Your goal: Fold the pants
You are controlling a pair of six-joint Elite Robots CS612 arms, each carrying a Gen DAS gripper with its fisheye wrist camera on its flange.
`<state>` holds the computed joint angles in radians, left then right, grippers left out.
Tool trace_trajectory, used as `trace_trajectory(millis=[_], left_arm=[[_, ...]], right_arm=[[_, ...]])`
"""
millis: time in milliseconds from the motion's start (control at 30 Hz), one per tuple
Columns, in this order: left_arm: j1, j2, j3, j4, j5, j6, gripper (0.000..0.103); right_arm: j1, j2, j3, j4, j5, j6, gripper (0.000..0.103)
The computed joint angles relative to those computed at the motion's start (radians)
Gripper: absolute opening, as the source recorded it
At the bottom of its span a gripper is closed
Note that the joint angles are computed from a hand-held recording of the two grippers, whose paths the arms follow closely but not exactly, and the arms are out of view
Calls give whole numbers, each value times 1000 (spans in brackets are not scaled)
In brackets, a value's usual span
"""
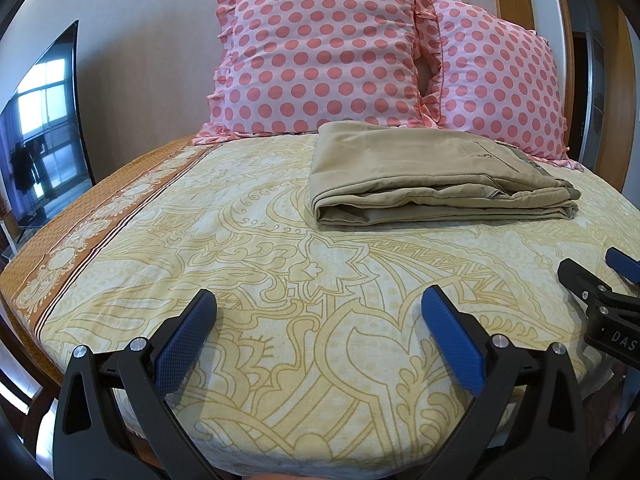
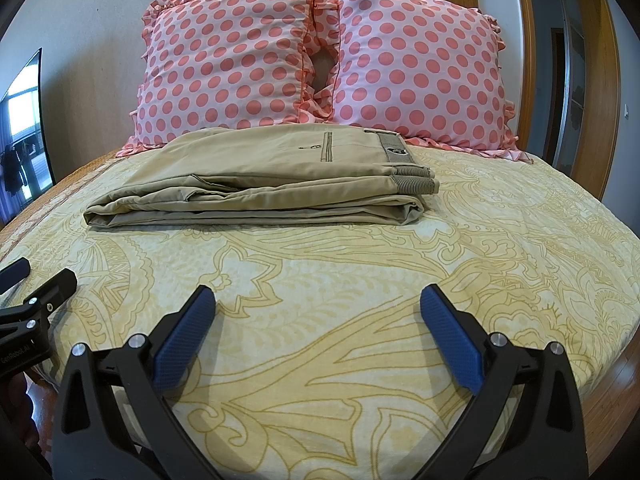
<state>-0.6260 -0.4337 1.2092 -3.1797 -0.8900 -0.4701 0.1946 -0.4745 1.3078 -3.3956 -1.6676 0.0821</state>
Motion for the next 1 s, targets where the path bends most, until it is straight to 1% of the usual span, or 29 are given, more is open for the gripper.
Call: trace_trajectory(millis=[167, 533, 800, 1000], left_arm=[[0, 0, 0, 1, 2, -2, 102], [4, 2, -1, -15, -28, 26, 102], [5, 2, -1, -20, -27, 30, 102], [5, 5, 1, -43, -33, 49, 102]], right_arm=[[1, 1, -2, 0, -2, 0, 101], [2, 3, -3, -2, -4, 2, 101], [3, 4, -4, -4, -5, 2, 101], [3, 5, -4, -5, -6, 2, 101]])
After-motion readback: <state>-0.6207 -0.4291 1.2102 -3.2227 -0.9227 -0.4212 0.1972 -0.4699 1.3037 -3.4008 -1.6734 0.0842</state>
